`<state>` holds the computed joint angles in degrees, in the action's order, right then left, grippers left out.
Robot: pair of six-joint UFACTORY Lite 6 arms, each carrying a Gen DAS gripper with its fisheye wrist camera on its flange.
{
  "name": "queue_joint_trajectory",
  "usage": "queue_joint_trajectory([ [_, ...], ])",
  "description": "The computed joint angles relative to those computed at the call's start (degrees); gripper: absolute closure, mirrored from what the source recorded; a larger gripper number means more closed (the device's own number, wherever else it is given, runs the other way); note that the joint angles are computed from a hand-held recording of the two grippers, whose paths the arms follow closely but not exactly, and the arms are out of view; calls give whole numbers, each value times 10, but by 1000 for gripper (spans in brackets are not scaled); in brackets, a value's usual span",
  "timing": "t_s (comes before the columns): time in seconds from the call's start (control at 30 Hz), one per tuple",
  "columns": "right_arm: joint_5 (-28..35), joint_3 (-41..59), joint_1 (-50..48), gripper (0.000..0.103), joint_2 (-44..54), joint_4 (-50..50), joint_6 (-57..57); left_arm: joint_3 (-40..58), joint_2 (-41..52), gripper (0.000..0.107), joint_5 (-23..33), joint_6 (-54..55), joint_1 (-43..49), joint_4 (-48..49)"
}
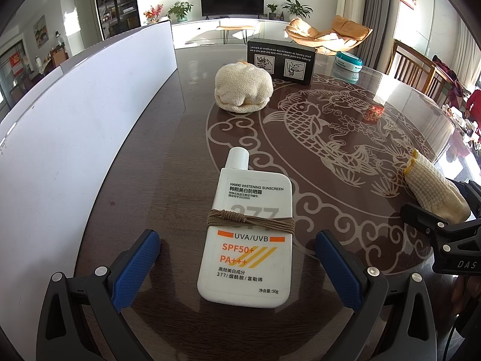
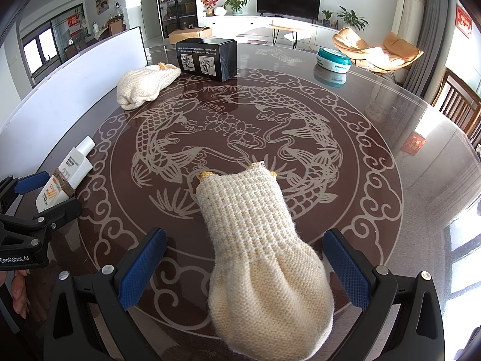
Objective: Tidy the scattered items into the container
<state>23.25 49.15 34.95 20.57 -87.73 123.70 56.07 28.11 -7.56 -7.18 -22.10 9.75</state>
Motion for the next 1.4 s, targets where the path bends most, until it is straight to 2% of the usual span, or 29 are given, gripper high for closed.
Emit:
queue_joint_trajectory([
  [1.4, 0, -1, 0, 0, 0, -2, 2, -10, -9, 4, -2, -24, 4, 29],
])
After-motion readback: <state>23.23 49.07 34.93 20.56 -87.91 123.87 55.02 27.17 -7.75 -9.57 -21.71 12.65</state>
